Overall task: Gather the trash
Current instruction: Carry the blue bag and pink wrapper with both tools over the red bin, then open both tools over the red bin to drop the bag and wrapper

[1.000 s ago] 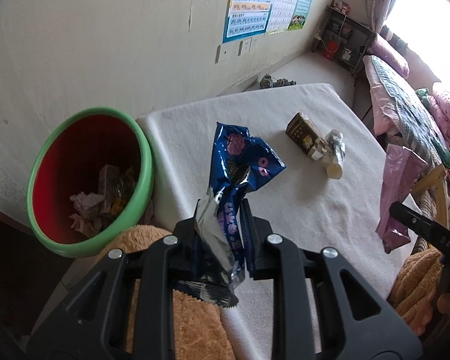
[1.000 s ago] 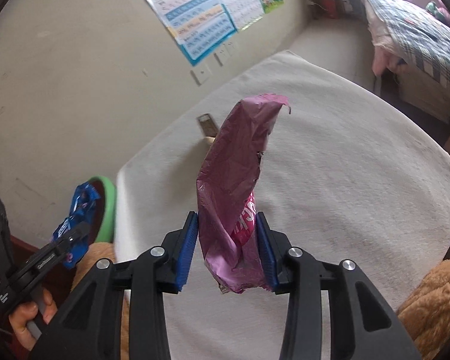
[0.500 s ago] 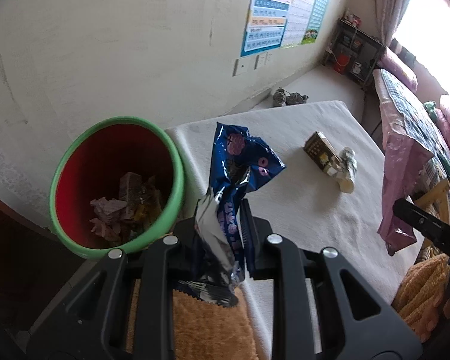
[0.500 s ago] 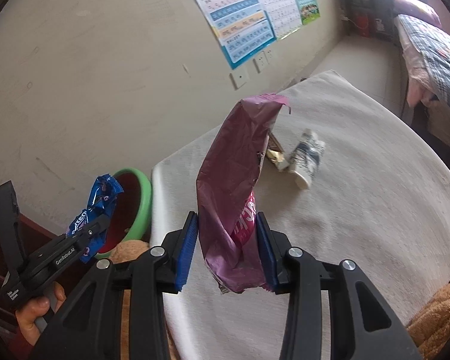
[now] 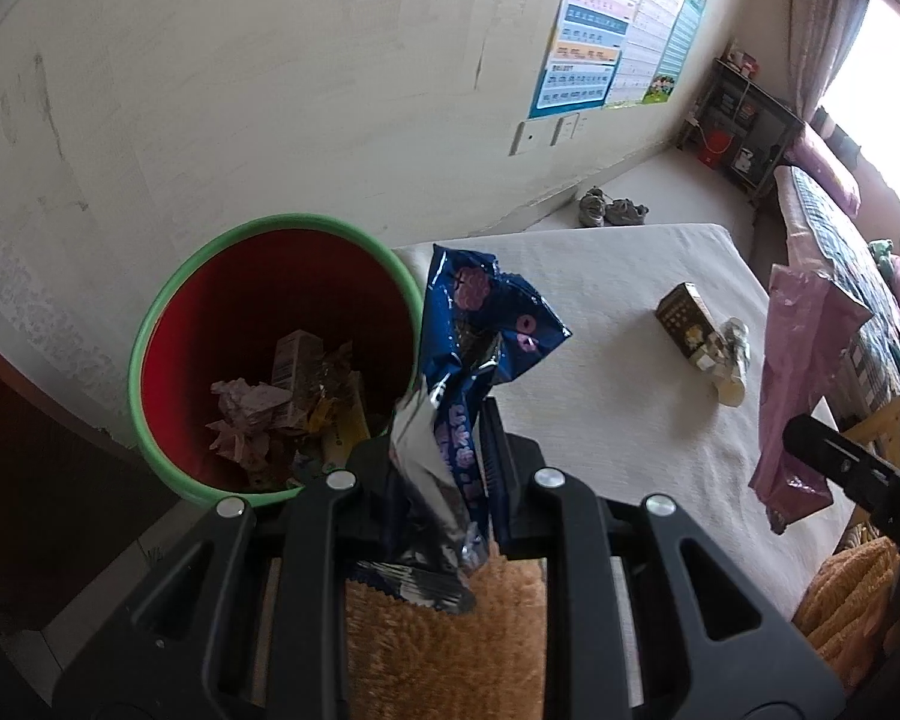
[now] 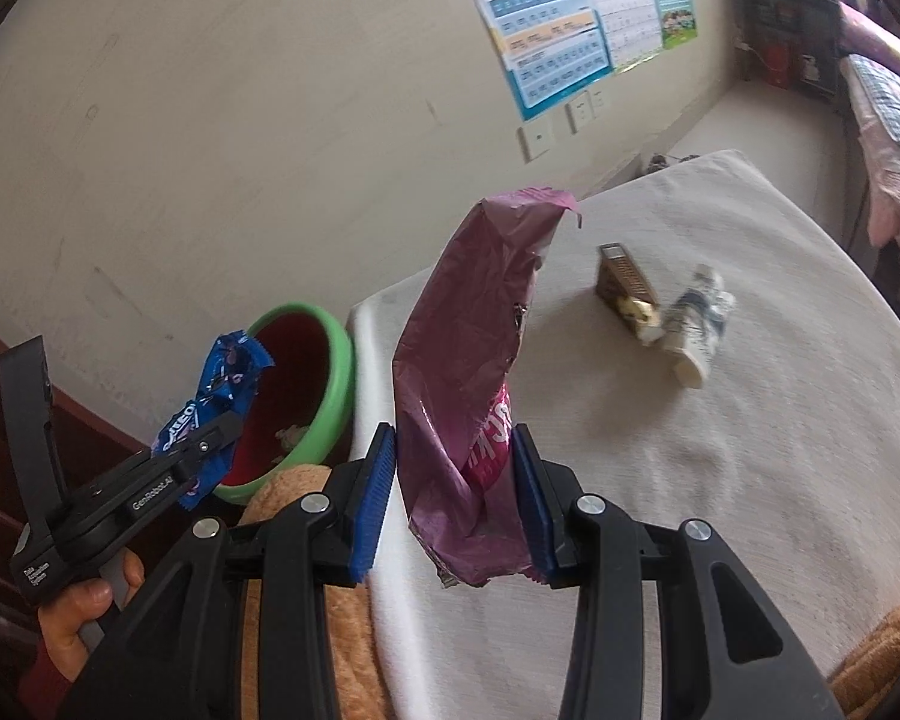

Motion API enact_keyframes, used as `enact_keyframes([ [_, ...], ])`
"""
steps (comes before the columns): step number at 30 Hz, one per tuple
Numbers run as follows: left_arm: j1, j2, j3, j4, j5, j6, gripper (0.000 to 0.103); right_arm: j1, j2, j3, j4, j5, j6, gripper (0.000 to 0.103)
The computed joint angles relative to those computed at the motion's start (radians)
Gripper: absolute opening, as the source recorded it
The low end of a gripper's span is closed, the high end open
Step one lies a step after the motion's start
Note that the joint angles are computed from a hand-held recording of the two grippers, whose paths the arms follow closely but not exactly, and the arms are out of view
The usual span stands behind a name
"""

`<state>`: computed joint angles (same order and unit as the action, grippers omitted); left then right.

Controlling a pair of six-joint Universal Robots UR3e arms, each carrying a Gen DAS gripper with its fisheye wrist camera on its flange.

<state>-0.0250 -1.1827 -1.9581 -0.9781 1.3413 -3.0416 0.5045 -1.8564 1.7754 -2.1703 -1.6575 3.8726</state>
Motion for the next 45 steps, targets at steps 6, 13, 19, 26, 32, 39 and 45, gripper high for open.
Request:
enact_keyframes([
  [6, 0.053, 0.013, -0.023, -0.006, -0.014, 0.019, 0.022, 0.019, 0.092, -0.048, -0.031, 0.029, -0.023, 0.038],
  [13, 0.118, 0.024, -0.054, -0.009, -0.022, 0.04, 0.022, 0.039, 0.198, -0.128, -0.045, 0.053, -0.05, 0.039],
  [19, 0.2, 0.016, -0.078, 0.0, -0.026, 0.065, 0.022, 0.061, 0.345, -0.265, -0.038, 0.068, -0.092, 0.039],
  [26, 0.306, -0.019, -0.093, 0.018, -0.031, 0.1, 0.022, 0.057, 0.553, -0.488, 0.003, 0.115, -0.173, 0.04],
  [32, 0.362, -0.082, -0.094, 0.045, -0.037, 0.091, 0.022, 0.048, 0.747, -0.75, 0.078, 0.18, -0.236, 0.04],
  [39, 0.359, -0.178, -0.054, 0.08, -0.038, 0.06, 0.022, 0.062, 0.918, -1.009, 0.184, 0.204, -0.248, 0.04],
  [45, 0.36, -0.213, -0.041, 0.107, -0.033, 0.018, 0.045, 0.067, 0.978, -1.115, 0.214, 0.226, -0.25, 0.055],
])
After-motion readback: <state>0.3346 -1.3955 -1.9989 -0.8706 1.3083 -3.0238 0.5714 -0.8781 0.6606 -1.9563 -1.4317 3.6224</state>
